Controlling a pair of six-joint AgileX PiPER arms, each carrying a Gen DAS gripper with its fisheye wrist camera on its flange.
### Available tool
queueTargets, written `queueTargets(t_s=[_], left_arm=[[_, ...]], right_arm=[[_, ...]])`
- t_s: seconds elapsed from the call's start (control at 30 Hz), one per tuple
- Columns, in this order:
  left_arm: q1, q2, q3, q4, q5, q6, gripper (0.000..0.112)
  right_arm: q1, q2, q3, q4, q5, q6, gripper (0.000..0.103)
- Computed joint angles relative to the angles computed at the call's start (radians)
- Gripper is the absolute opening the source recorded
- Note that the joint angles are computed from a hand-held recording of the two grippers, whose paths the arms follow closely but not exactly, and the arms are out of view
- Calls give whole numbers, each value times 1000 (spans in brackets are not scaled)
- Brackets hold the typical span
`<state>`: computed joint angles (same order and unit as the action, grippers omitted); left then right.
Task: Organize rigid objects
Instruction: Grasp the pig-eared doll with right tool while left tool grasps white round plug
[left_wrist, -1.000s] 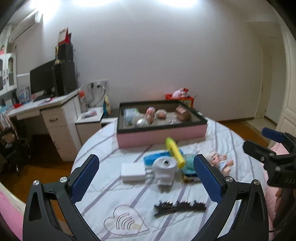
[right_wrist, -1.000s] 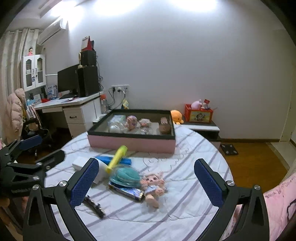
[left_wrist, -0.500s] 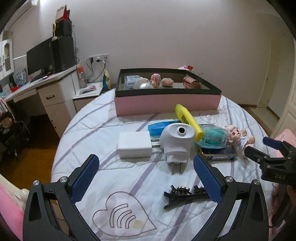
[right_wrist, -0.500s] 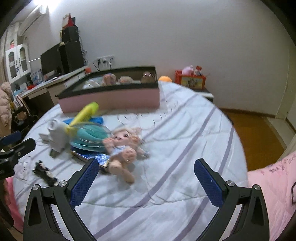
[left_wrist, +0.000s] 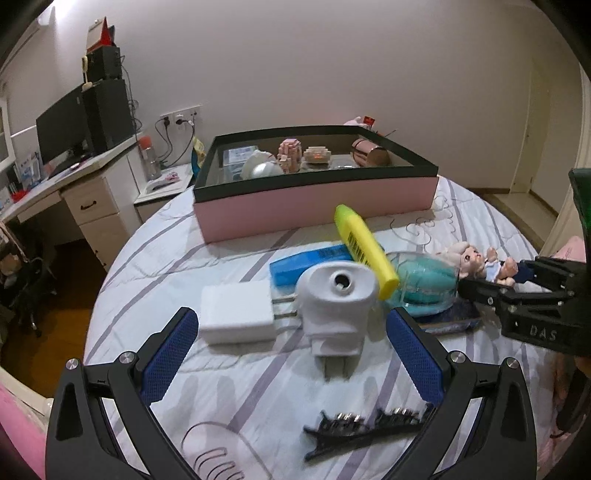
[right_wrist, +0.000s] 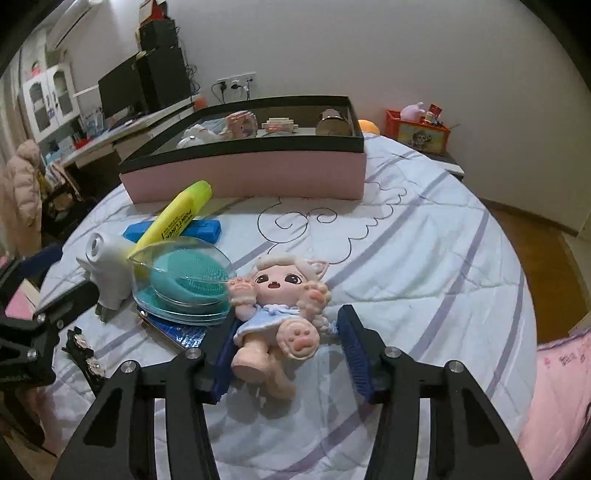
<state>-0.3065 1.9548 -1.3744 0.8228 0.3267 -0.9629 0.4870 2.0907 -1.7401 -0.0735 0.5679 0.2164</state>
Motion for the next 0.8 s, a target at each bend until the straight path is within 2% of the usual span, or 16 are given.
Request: queueTargets(t_s=[0.13, 0.27, 0.37, 0.4, 0.47, 0.5, 0.53, 0.8], left_arm=[[-12, 32, -55, -8, 37, 11, 103], [-29, 79, -135, -79, 107, 118, 102], [-30, 112, -194, -190, 133, 244, 83], [-32, 128, -221, -223, 154, 283, 74], [-45, 152, -255, -208, 185, 294, 68], [-46, 157, -264, -224, 189, 318, 59], [-41, 167, -283, -281, 194, 374, 55], [-35, 221, -373, -358, 257, 449, 56]], right_arm=[[-25, -39, 69, 65, -41, -57, 52], [-42, -46, 89, 126, -52, -112, 52], [-44, -40, 83, 137, -56, -122, 52], [-44, -39, 81, 136, -56, -122, 53], [-44, -38, 82, 138, -58, -123, 53], [-44, -38, 81, 135, -56, -121, 53], [-43, -37, 80, 132, -56, -120, 53], [-35, -13, 41, 98, -35, -91, 56]])
